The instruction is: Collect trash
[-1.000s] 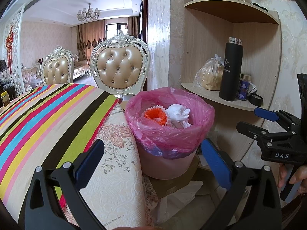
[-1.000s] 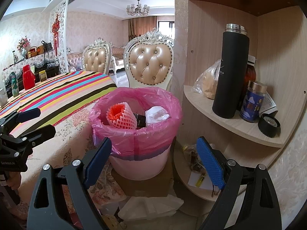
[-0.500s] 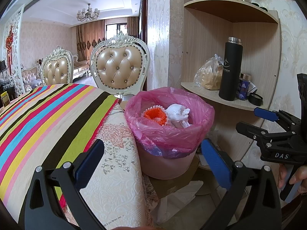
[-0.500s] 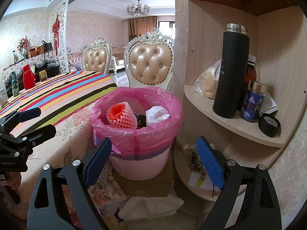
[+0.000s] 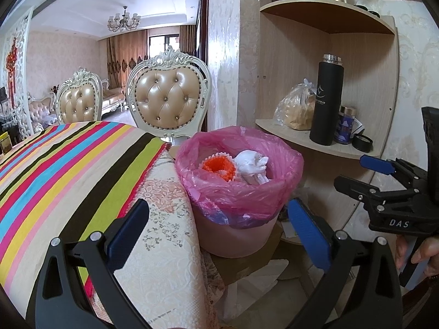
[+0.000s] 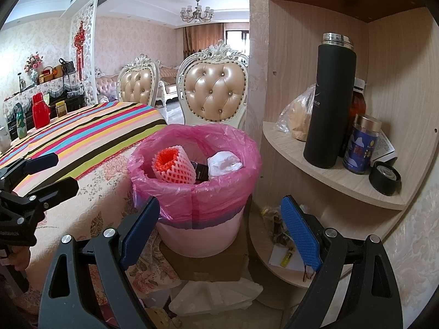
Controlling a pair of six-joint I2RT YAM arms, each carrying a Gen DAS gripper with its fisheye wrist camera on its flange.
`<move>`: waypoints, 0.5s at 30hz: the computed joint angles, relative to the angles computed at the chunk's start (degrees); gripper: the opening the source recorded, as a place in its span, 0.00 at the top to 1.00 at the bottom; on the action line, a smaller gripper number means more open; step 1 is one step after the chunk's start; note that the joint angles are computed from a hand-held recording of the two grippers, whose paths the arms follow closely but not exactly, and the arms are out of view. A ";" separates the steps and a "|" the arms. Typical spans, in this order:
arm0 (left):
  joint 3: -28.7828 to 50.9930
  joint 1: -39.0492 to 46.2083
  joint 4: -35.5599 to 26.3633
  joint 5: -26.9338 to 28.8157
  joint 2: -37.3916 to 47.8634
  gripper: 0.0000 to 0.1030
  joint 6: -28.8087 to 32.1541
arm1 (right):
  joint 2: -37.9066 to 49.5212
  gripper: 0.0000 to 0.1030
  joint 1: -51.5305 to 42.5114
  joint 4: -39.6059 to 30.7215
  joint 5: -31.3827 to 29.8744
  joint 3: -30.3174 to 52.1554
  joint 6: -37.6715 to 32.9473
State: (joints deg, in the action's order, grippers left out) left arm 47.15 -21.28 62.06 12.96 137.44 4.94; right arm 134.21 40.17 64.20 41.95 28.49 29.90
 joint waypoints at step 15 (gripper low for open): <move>0.35 0.02 -0.61 1.10 0.02 0.05 0.08 | 0.24 0.18 -0.18 0.48 -0.42 -0.04 -0.17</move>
